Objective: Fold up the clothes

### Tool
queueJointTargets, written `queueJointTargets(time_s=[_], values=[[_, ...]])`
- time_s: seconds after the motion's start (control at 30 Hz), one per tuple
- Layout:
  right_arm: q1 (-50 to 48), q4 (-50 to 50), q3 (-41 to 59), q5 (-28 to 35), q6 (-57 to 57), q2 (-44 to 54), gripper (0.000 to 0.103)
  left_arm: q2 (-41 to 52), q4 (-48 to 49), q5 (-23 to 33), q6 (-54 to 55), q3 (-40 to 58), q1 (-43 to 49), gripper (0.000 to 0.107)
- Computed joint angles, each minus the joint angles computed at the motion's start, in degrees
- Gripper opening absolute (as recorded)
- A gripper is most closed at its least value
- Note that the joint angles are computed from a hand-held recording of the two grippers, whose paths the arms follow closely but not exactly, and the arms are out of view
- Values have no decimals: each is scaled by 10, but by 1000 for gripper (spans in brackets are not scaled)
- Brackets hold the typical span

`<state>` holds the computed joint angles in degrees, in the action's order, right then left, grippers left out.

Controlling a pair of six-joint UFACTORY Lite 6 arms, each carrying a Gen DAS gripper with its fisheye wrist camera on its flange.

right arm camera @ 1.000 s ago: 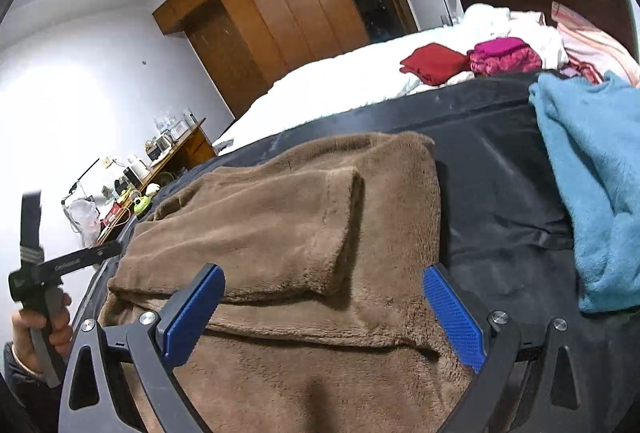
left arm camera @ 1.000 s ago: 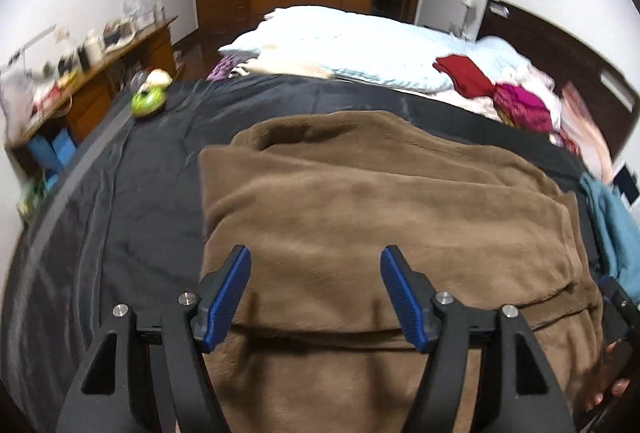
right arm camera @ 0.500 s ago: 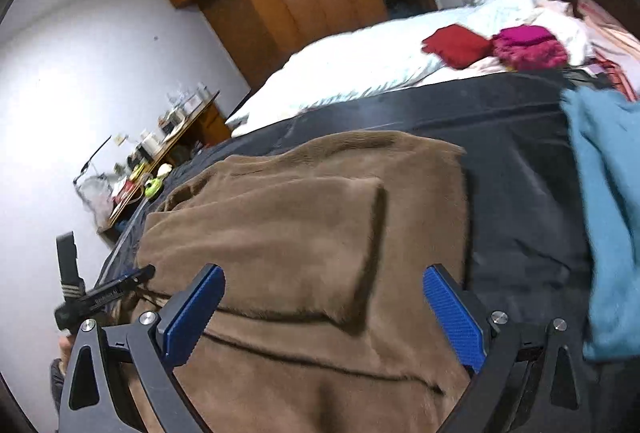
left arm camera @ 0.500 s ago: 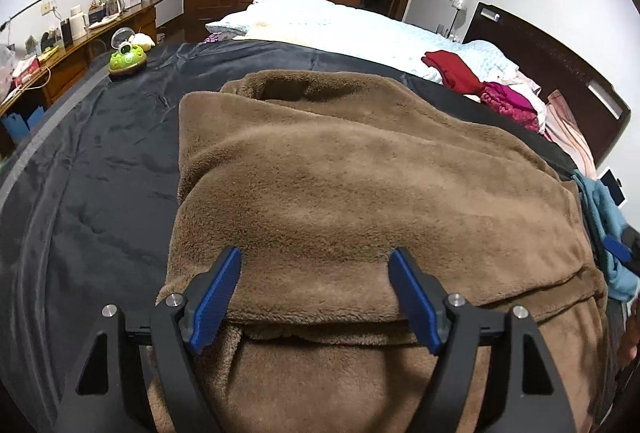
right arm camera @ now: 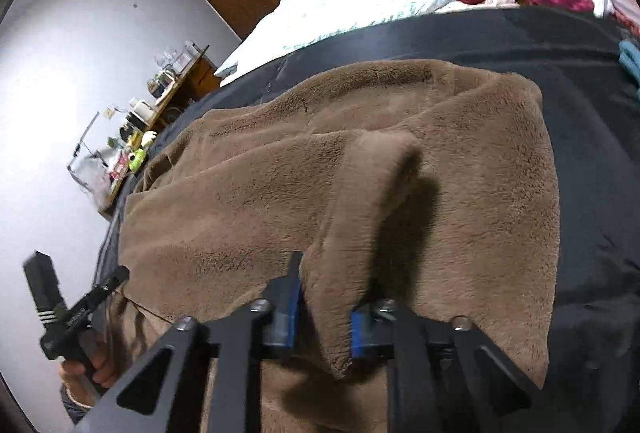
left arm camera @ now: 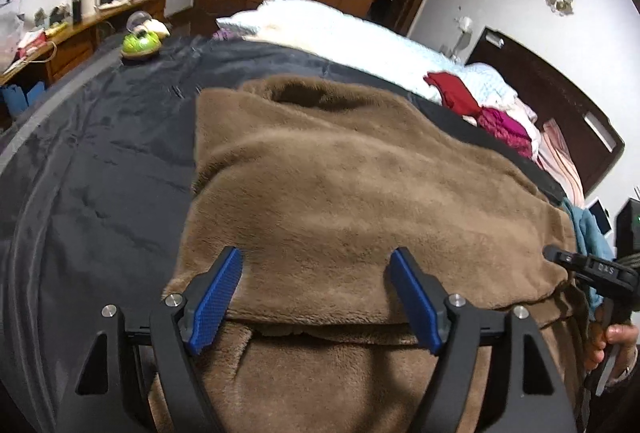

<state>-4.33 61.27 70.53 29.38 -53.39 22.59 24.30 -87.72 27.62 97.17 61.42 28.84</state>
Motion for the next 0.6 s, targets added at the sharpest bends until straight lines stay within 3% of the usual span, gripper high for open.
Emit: queueJointTargets(time_s=[0.13, 0.23, 0.33, 0.43, 0.5, 0.6], values=[[26, -45, -69, -99, 14, -111, 12, -14, -58, 3, 42, -14, 12, 80], [34, -158, -118, -176, 123, -183, 11, 7, -35, -23, 17, 5, 1, 80], [15, -170, -115, -147, 127, -167, 12, 38, 13, -75, -37, 30, -22, 80], [5, -189, -97, -114, 132, -110, 14, 59, 47, -64, -75, 49, -12, 84], [3, -227, -104, -127, 162, -105, 25, 64, 52, -62, -83, 53, -5, 87], [8, -318, -129, -162, 257, -148, 49, 49, 13, -57, -47, 37, 1, 87]])
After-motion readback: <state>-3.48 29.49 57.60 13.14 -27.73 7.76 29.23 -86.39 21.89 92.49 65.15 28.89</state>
